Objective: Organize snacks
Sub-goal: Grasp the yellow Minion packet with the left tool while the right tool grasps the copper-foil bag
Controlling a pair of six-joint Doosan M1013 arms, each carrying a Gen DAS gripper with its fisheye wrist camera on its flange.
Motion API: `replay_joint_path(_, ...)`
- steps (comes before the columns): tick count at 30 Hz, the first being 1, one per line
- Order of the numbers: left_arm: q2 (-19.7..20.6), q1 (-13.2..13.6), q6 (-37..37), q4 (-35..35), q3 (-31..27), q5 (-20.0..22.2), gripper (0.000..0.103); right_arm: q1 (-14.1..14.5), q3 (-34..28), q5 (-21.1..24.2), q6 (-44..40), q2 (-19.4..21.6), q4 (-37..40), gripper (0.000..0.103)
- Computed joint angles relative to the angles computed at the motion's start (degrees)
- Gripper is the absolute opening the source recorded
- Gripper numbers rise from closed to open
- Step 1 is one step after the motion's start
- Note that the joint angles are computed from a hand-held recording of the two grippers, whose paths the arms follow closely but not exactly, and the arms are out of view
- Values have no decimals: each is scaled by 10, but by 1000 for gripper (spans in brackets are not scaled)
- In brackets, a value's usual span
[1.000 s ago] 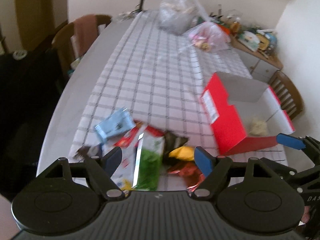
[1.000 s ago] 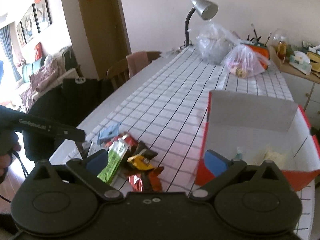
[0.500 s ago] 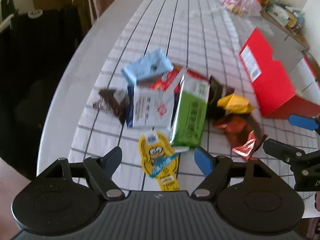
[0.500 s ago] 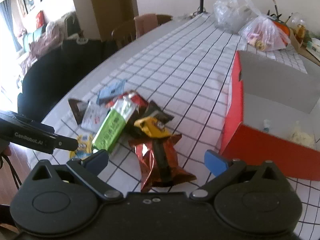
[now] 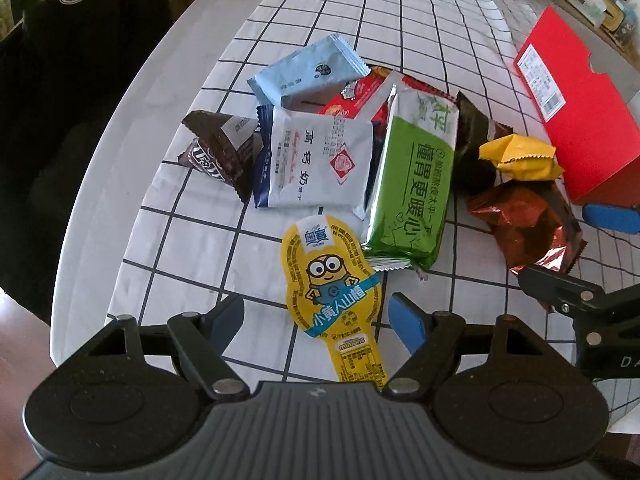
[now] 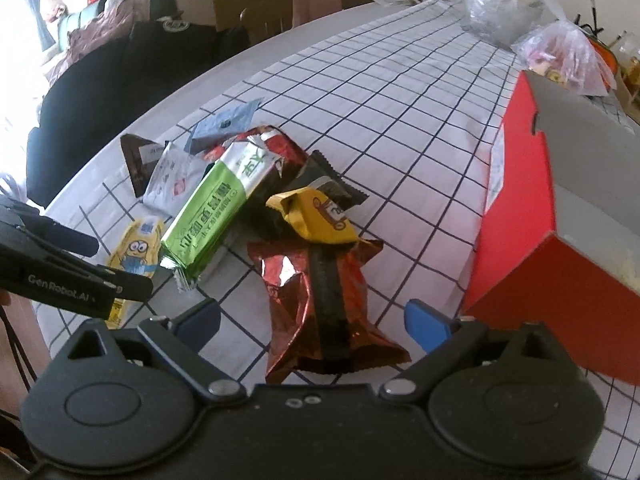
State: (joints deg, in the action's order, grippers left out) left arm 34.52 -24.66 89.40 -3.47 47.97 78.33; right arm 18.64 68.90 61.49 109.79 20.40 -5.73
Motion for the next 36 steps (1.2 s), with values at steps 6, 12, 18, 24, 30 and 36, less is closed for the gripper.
replay_joint_path(6, 1, -7, 2, 21, 3, -9, 79, -2, -4, 4, -13, 7, 1, 92)
replay_joint_path(12, -2, -11, 3, 38, 8, -17, 72, 0, -8, 12, -17, 13, -7, 77)
replay_joint_path(18, -4, -14, 15, 35, 9, -19, 54, 5, -8, 19, -16, 16, -22, 60)
replay_joint_path(24, -5, -10, 7, 27, 11, -23, 52, 5, 1, 6, 2, 8, -20, 50)
replay_joint_path(30, -6, -1, -10, 8, 12, -20, 51, 5, 6, 2, 20, -2, -5, 50)
replay_joint_path(36, -11, 8, -22, -16, 12, -17, 51, 6, 12, -3, 33, -18, 6, 50)
